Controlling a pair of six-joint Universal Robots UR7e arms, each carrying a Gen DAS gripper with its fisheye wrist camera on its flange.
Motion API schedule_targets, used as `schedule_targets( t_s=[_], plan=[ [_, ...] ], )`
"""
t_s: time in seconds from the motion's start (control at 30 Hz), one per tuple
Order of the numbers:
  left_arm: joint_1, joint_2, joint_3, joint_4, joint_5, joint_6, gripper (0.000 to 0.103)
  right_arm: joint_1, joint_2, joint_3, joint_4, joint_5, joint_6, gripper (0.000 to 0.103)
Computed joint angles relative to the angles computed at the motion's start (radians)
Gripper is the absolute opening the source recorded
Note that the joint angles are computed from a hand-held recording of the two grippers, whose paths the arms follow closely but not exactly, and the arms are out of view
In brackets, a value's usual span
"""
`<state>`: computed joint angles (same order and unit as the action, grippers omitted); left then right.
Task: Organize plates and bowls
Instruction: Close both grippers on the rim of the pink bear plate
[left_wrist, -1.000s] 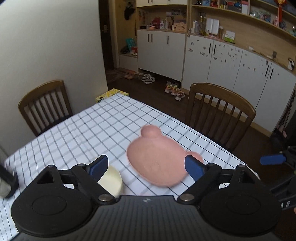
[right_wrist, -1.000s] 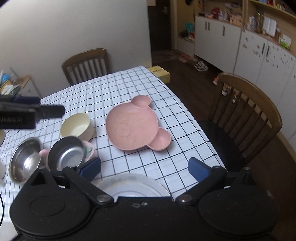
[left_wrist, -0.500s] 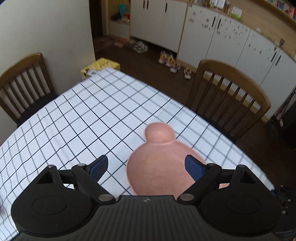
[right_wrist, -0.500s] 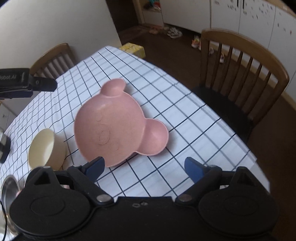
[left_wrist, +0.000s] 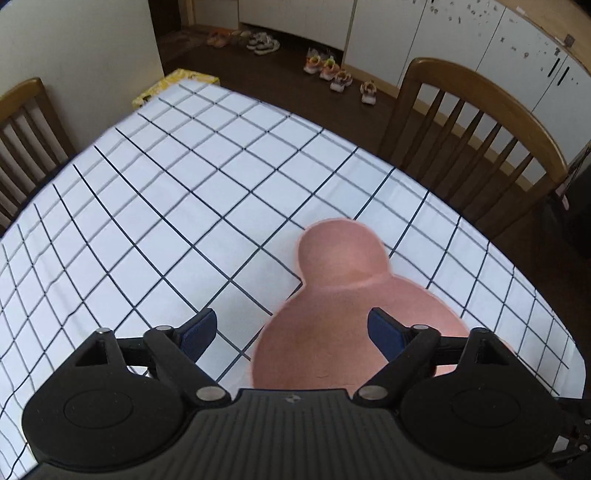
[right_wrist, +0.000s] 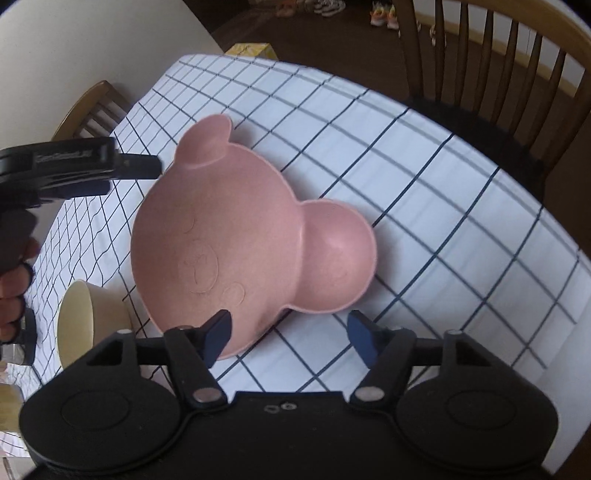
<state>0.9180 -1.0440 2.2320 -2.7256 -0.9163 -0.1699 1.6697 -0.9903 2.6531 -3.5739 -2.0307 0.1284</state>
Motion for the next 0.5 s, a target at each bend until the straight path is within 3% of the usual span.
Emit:
schedule_targets(
  t_s=[0.07,0.23,0.33,0.4,0.5],
  plan=[
    [0.015,0.014,-0.015,0.013,-0.007,0.001,0.072,-0.01,0.007,-0.007,0.005,0.017,-0.003,0.059],
    [0.049,0.031,-0.038,0.015,-0.044,0.02,0.067,-0.035,0.012,-0.025,0.035,0.05,0.004,0.05],
    [0.057,0.043,-0.05,0.034,-0.039,0.012,0.056,-0.052,0.008,-0.025,0.038,0.075,0.002,0.04],
    [0.065,0.043,-0.052,0.034,-0.049,0.006,0.038,-0.068,0.001,-0.021,0.037,0.105,0.006,0.028],
    [0.068,0.04,-0.049,0.031,-0.038,-0.006,0.029,-0.078,0.005,-0.017,0.021,0.118,0.01,0.018]
  ],
)
